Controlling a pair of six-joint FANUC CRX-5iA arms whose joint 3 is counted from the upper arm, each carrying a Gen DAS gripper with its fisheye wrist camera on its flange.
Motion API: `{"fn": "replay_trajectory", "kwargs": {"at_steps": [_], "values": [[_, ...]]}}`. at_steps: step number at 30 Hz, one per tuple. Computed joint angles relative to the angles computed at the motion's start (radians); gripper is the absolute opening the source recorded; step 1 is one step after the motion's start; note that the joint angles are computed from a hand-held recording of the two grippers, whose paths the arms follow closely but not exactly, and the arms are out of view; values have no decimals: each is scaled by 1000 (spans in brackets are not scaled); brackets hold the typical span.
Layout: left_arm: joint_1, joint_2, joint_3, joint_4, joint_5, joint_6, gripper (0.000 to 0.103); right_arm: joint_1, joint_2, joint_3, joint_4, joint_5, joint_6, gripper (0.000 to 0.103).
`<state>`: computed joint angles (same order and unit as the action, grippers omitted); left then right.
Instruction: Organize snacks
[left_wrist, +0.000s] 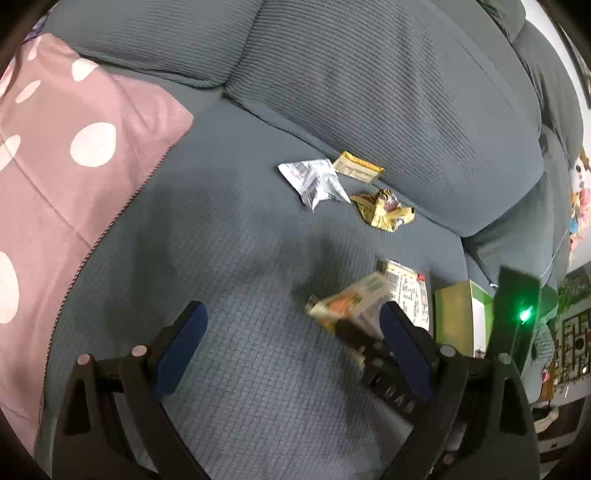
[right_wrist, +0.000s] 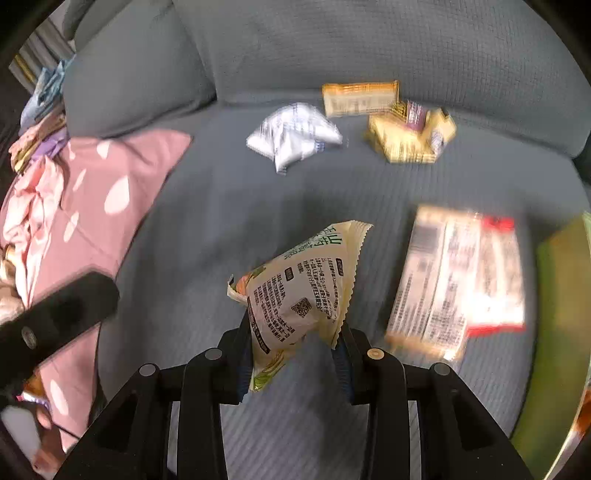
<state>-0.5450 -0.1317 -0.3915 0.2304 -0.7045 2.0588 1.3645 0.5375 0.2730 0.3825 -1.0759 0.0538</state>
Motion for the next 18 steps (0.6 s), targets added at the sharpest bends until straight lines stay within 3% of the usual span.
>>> {"fn": "replay_trajectory", "kwargs": {"at_steps": [4, 11, 18], "values": [[7, 12, -3, 30, 0, -35, 95, 9, 7, 7, -30, -26, -17, 38], [2, 8, 4, -5, -9, -3, 95, 20, -26, -37, -47, 3, -97, 38], [-19, 22, 24, -44, -20, 21, 95, 52, -75, -126, 18, -15, -279, 39]]}}
